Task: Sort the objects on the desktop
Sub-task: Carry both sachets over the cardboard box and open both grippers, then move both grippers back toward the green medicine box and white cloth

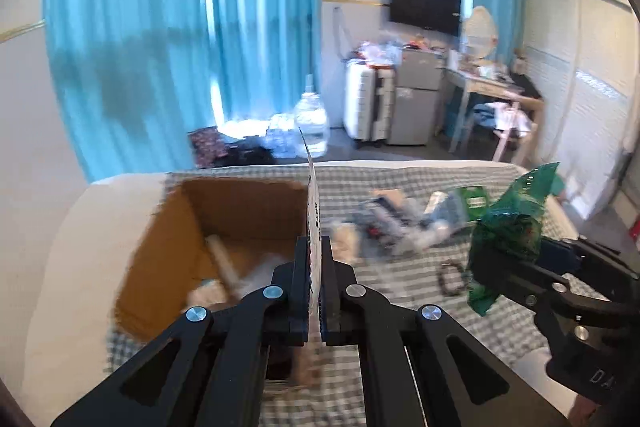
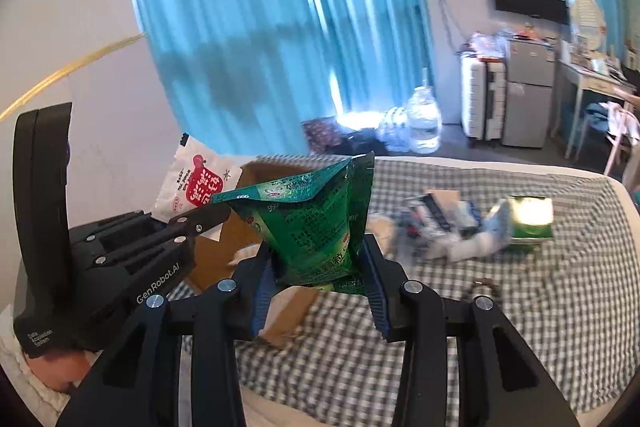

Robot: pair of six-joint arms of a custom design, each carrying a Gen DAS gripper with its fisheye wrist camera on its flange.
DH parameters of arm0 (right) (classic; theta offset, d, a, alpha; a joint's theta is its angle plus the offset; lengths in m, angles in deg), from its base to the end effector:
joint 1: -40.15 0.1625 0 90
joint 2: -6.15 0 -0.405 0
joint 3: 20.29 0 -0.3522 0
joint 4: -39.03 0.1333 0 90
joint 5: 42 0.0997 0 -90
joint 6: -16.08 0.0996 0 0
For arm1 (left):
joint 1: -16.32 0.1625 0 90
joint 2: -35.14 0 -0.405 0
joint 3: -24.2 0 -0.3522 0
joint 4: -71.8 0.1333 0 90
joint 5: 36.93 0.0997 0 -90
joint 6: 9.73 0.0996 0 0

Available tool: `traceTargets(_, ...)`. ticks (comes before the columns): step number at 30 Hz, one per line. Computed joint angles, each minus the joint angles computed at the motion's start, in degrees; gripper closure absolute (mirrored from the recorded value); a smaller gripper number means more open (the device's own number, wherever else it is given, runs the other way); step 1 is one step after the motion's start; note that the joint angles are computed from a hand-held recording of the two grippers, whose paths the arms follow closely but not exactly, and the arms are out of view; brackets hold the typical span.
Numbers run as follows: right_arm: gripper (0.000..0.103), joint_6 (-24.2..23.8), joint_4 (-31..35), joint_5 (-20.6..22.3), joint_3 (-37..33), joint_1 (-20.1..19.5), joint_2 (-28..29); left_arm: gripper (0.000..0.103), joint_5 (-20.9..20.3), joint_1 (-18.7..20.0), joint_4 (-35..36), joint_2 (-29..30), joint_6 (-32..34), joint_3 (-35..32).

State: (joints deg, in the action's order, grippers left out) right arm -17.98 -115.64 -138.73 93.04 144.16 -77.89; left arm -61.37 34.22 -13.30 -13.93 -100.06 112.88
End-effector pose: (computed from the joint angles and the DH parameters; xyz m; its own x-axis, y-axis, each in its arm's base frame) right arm 0.2361 -0.4438 0.3701 -0.7013 -0.5877 0.4034 -0.7124 0.5576 -0.4262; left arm -0.4820 -0.3911 0.1447 -0.6814 -0.2226 -0.6973 0.4762 0.5886 -0.6533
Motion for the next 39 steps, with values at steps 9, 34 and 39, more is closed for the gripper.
traceTargets(9,0.063,-0.24,-0.9,-2.1,-1.95,3.38,10.74,0.101,-4.02,4.51,0.99,-7.82,-5.18,9.49)
traceTargets(34,0.043,1.55,-3.68,-2.66,-5.76,-0.5,21.16,0.025,-2.99,13.89,-3.23,-8.9,3.34,10.54)
traceTargets(39,0.043,1.92,-4.24,-3.42,-3.89,-2.05,15.83,0.018,-5.28,10.47,1.74,-9.19,-4.22,10.51)
